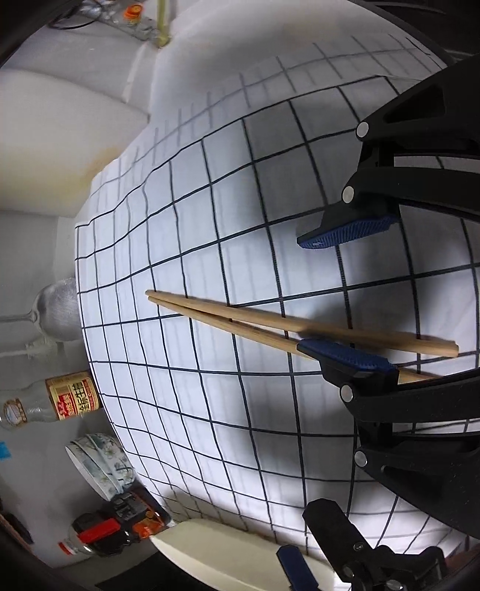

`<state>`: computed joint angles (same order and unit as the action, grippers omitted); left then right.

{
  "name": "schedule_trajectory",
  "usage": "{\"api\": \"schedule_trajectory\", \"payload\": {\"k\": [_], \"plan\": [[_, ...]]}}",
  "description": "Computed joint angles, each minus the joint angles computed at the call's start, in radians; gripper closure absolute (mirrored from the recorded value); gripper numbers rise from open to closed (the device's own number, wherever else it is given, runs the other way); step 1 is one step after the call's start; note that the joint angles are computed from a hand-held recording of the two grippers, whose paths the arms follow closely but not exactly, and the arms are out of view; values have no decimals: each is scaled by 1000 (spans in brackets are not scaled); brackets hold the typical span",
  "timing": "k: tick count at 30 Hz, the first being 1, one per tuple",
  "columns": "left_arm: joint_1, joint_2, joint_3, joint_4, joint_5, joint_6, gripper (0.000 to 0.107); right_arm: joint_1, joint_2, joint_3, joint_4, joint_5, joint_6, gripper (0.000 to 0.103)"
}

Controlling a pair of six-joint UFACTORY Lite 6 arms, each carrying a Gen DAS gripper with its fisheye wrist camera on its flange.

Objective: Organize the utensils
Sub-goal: 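Close the right gripper on one wooden chopstick and lift it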

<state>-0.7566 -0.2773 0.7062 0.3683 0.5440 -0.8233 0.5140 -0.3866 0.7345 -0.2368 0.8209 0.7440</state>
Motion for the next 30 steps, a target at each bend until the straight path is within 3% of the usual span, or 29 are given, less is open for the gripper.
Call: {"api": "schedule_trajectory", "payload": {"k": [11,12,14,19,30], "plan": [[-30,57,22,32,-9,-59,15,-3,7,-13,-45,-32,-9,55],[-31,62,26,35,-9,-64,15,-3,5,-15,-49,-35,-7,58],[-36,70,31,43,-10,-74,15,2,3,-18,-63,-38,-3,74],[-46,114,55,63,-28,-93,15,-30,-14,-35,-67,-50,-33,96],[-108,320,196,148,-103,-167,15,-230,-154,-125,-14,-31,-198,96]]}}
